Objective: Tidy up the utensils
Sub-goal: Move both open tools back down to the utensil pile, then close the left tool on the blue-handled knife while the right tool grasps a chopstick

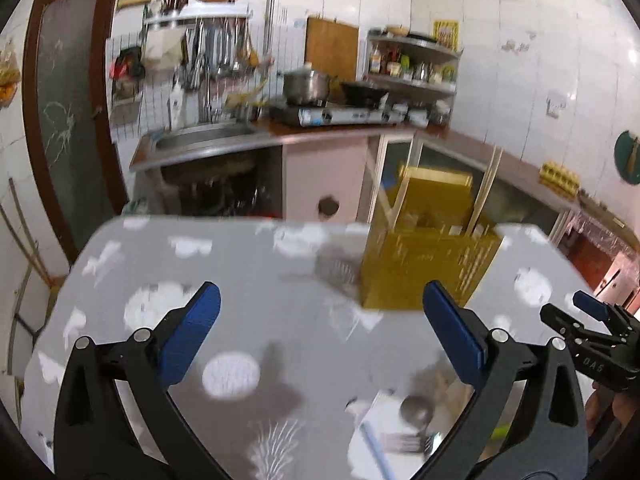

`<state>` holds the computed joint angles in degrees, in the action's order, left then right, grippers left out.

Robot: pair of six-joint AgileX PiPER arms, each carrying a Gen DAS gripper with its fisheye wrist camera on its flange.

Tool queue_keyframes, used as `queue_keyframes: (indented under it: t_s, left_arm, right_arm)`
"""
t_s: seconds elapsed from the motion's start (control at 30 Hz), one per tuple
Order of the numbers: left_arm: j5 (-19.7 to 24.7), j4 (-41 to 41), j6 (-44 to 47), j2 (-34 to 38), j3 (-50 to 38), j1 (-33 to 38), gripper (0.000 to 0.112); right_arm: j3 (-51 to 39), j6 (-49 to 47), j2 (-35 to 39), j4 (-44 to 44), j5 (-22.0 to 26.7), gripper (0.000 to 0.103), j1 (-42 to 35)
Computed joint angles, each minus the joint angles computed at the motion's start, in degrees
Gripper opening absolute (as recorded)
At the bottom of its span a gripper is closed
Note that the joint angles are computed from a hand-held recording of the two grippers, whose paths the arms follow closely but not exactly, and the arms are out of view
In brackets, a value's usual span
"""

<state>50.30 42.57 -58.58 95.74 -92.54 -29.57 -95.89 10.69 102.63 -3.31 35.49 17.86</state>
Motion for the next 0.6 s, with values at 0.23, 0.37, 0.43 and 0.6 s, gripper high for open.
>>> queue_keyframes:
  t_s: [0.23, 0.37, 0.43, 0.6]
  left_arm:
    - [-3.4, -5.4, -0.7, 0.9, 7.8, 1.4, 0.098]
    - [-2.8, -7.7, 0.5, 3.1, 9.2, 1.0, 0.098]
    - [-2.4, -11.4, 3.1, 4.2, 8.7, 1.6, 0.098]
    - [-2.4, -11.7, 1.0, 4.6, 9.7, 0.7, 0.098]
  right_arm:
    - [6.1, 2.3, 0.4, 0.9, -1.8, 0.081, 0.4]
    - [5.6, 4.9, 2.0, -1.5, 0.3, 0.08, 1.6]
    - [5.6, 4.9, 2.6, -1.5, 0.8, 0.078, 2.1]
    - [3.8, 4.8, 5.4, -0.9, 3.4, 0.063, 3.1]
